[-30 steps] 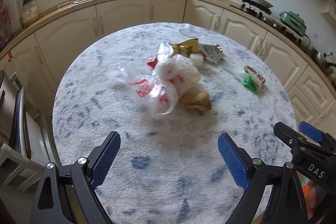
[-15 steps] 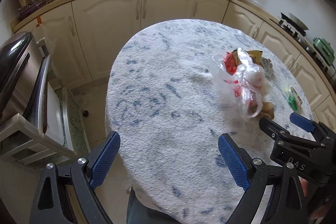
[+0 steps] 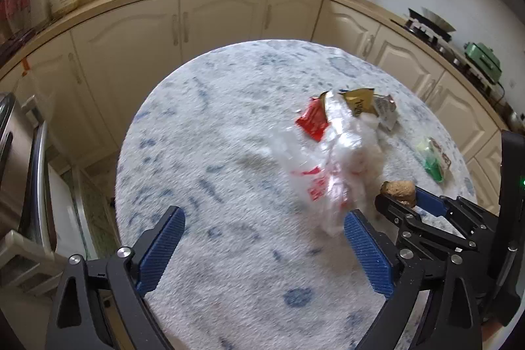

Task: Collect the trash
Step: 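Grasp the white plastic bag with the left tool while the right tool grasps the brown lump, then carry the white bag and brown lump over the blue bucket and open both tools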

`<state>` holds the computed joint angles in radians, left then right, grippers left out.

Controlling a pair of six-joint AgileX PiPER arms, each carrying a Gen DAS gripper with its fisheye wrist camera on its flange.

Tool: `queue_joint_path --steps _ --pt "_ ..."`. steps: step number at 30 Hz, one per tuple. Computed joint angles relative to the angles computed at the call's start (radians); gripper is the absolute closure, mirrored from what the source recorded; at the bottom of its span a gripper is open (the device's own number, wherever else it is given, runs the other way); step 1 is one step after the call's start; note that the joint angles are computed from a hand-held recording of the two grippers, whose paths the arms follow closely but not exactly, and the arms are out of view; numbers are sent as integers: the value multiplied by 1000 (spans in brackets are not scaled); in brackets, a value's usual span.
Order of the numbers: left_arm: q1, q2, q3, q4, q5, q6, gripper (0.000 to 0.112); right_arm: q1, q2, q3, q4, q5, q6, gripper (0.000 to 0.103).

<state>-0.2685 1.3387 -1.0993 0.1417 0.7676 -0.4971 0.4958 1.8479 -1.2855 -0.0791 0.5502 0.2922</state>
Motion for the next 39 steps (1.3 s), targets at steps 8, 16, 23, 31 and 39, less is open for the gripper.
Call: queue_joint_path --steps 8,16,23,31,39 --pt "-55 255 -261 -16 13 99 10 -126 -34 -12 -28 29 38 58" --pt "-83 481 -394 -8 -4 107 40 -186 13 -27 23 36 -13 58" --pt "-84 491 -403 -2 -3 71 60 -190 -13 -6 46 23 -35 58" --pt "-140 395 -311 81 -8 -27 61 -177 -86 69 55 12 -17 58" --pt "-232 273 -225 105 -9 -80 61 -193 -194 185 47 -2 15 58"
